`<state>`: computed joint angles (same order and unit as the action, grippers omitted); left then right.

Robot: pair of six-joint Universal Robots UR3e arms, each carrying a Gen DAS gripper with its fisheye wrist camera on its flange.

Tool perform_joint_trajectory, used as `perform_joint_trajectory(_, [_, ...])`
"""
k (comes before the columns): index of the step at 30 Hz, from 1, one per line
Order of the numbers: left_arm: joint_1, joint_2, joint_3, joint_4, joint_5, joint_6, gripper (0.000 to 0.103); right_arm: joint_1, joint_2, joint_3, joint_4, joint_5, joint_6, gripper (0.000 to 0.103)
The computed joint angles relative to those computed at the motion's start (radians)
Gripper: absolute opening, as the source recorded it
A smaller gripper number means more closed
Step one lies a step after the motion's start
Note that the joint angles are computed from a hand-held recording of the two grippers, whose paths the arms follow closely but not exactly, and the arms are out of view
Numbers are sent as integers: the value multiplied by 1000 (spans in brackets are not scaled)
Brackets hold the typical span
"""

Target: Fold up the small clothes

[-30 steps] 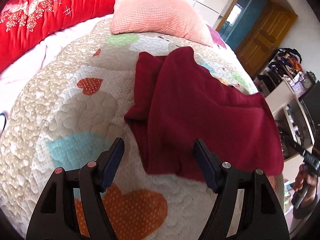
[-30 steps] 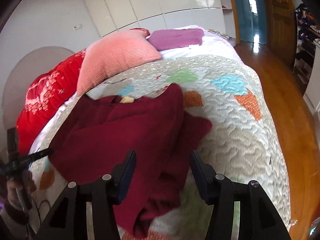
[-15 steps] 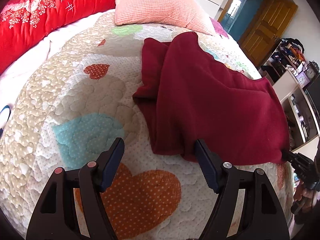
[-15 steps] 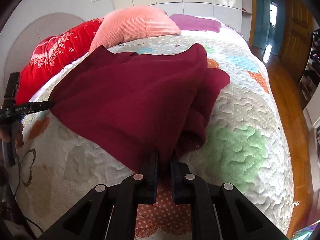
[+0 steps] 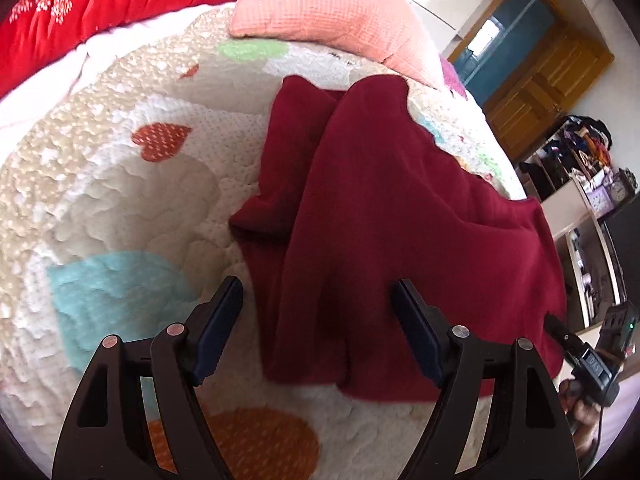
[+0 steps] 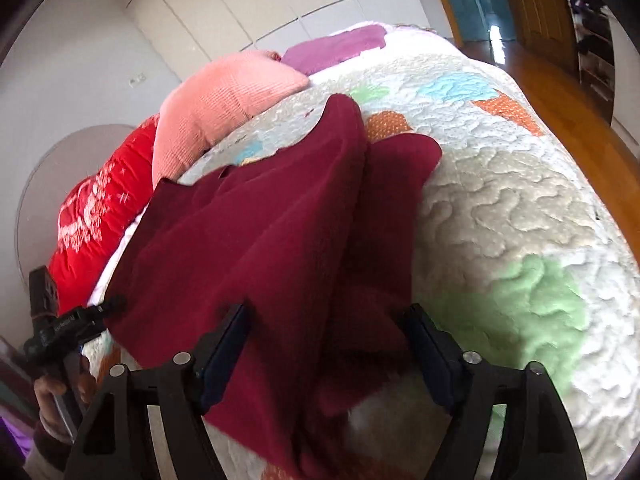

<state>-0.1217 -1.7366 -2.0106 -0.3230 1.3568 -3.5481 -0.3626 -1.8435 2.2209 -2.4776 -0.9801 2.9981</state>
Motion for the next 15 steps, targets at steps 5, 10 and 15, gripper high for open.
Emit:
perform_joint_trajectory(5, [-41, -42, 57, -2, 19, -2, 47, 12, -15, -47, 39, -8, -27, 29])
perform_joint_trajectory(10, [-69, 42, 67, -111, 6, 28, 29, -55, -120, -112, 194, 39, -113, 20])
perform_joint_trajectory(15, [-92, 96, -18, -94, 1, 27, 31, 0, -24, -200, 219, -110, -118, 22])
